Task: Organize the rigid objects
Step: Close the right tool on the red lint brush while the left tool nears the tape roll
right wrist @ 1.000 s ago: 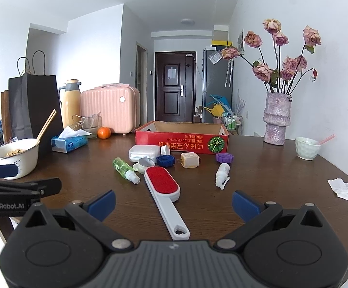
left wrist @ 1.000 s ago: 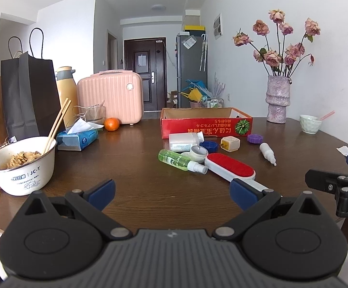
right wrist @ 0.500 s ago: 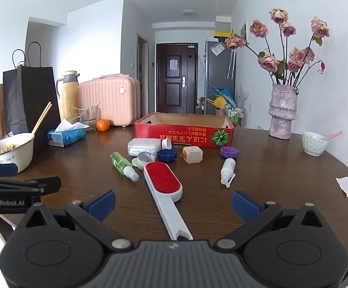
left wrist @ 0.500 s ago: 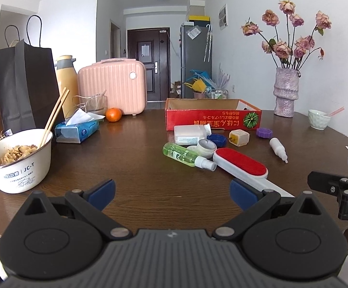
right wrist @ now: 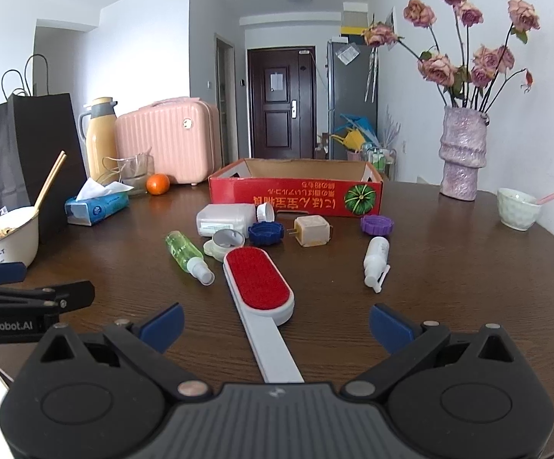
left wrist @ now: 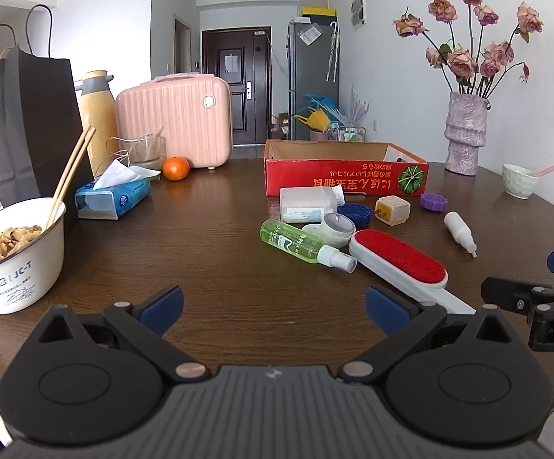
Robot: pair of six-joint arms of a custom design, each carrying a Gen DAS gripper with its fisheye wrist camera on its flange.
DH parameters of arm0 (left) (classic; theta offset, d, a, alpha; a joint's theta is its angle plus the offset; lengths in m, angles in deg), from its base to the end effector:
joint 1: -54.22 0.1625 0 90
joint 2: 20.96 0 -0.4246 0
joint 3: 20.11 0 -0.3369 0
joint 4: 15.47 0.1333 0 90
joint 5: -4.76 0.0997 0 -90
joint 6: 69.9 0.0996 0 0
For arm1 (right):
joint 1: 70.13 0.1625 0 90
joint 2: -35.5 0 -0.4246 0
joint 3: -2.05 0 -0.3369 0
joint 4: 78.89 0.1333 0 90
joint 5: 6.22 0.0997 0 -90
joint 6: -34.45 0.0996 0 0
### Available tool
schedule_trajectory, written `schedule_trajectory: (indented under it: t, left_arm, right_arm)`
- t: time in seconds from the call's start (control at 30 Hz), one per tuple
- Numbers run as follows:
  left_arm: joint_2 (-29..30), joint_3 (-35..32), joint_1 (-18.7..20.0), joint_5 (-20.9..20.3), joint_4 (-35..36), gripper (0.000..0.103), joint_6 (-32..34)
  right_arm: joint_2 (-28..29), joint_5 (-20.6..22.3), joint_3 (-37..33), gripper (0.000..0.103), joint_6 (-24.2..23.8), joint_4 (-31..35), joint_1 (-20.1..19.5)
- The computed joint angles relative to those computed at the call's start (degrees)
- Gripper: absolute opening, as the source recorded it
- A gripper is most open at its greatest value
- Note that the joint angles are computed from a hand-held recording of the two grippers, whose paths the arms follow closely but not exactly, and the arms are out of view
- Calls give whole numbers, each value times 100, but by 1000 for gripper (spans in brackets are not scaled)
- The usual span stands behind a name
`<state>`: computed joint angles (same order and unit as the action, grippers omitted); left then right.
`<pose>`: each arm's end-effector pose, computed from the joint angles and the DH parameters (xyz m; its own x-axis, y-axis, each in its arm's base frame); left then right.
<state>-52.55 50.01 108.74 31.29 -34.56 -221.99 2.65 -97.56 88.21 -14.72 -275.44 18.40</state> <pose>-0.1869 -0.6454 0.0662 -0.6637 -0.2512 -0.7045 0.5702 0.4397 -0.6939 0.1130 -0.7006 0.1430 -0.6647 -0.4237 0.6153 -0.7458 0.4247 -0.5132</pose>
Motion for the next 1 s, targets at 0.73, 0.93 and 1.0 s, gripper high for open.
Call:
schedule_trajectory:
  t: [0.73,0.93,1.0]
  left_arm:
    - [867,-2198,446,198,1873,103,-402]
    - [1172,-2927,546,258,2408,103,-473]
    - [1253,-3128,579,279,2562,103,-508]
  right_arm:
    - [854,-534,-1797,103,-113,1384,180]
    - [1099,-661,-2345,101,-176,1850,210]
    - [1174,-687,-2543,97,-206,2068,219]
